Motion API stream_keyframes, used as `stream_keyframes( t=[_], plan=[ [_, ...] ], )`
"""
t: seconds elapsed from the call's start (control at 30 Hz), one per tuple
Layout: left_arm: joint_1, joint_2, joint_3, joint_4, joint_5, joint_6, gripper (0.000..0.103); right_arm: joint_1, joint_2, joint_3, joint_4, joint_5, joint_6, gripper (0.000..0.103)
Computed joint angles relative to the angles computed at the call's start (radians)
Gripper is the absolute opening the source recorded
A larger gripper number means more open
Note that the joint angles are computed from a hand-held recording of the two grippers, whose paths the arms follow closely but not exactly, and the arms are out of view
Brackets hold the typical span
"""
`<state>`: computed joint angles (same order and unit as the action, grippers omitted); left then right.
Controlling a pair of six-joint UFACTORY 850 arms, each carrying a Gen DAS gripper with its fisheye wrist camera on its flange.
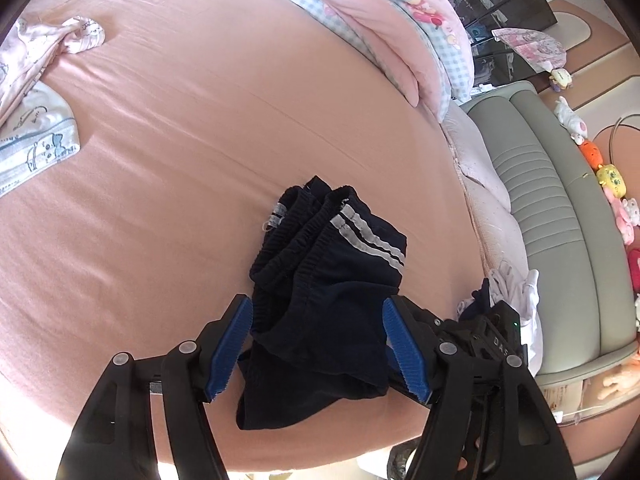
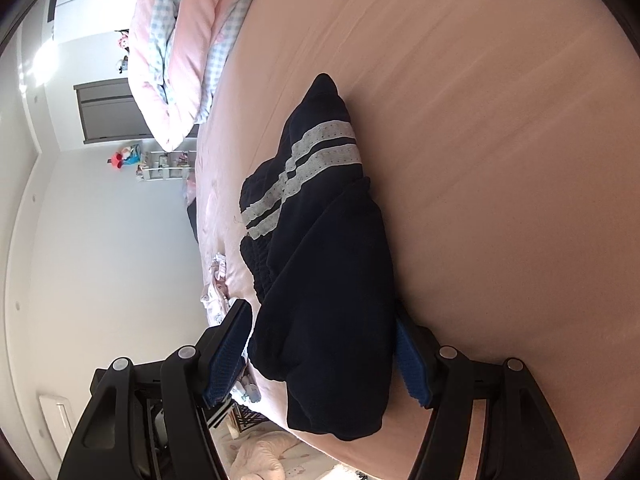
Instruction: Fold clothes
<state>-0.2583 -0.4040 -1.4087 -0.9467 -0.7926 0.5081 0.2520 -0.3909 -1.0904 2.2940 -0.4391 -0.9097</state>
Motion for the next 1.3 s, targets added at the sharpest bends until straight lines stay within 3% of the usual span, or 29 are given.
stream_keyframes(
  t=[0.2,0.33,0.43,0.53,0.6,0.63,0.73,0.8,0.9,1.3],
  plan=[
    [-0.003,0.005,0.041,-0.079,-0.040,-0.018,0.075,-0.014,-0.015,0.006,0.017,-0.067,-0.022,0.067],
    [-0.004,0.017,0.066,-0.120,-0.021,-0.021,0.075,-0.006,-0.015,0.007,0.055,-0.059,-0.096,0.067],
    [0.008,0.042,0.109,-0.218,0.005,-0.008,0.075,0.009,-0.009,0.013,0.122,-0.015,-0.153,0.060],
    [0.017,0.089,0.189,-0.369,0.064,0.047,0.075,0.029,-0.003,0.019,0.228,0.039,-0.228,0.037],
    [0.020,0.123,0.245,-0.488,0.101,0.112,0.077,0.039,-0.001,0.050,0.362,0.024,-0.274,0.005],
    [0.020,0.134,0.265,-0.534,0.116,0.140,0.079,0.044,-0.001,0.065,0.424,0.014,-0.292,0.000],
    [0.020,0.138,0.287,-0.588,0.109,0.189,0.082,0.047,0.001,0.116,0.560,-0.120,-0.302,0.000],
    [0.021,0.133,0.290,-0.581,0.088,0.174,0.082,0.050,0.000,0.127,0.586,-0.160,-0.260,0.001],
    [0.019,0.132,0.304,-0.584,0.065,0.154,0.082,0.056,-0.039,0.124,0.675,-0.304,-0.175,0.005],
    [0.020,0.107,0.365,-0.676,-0.150,0.139,0.082,0.043,-0.035,0.128,0.630,-0.355,-0.077,0.005]
  ],
)
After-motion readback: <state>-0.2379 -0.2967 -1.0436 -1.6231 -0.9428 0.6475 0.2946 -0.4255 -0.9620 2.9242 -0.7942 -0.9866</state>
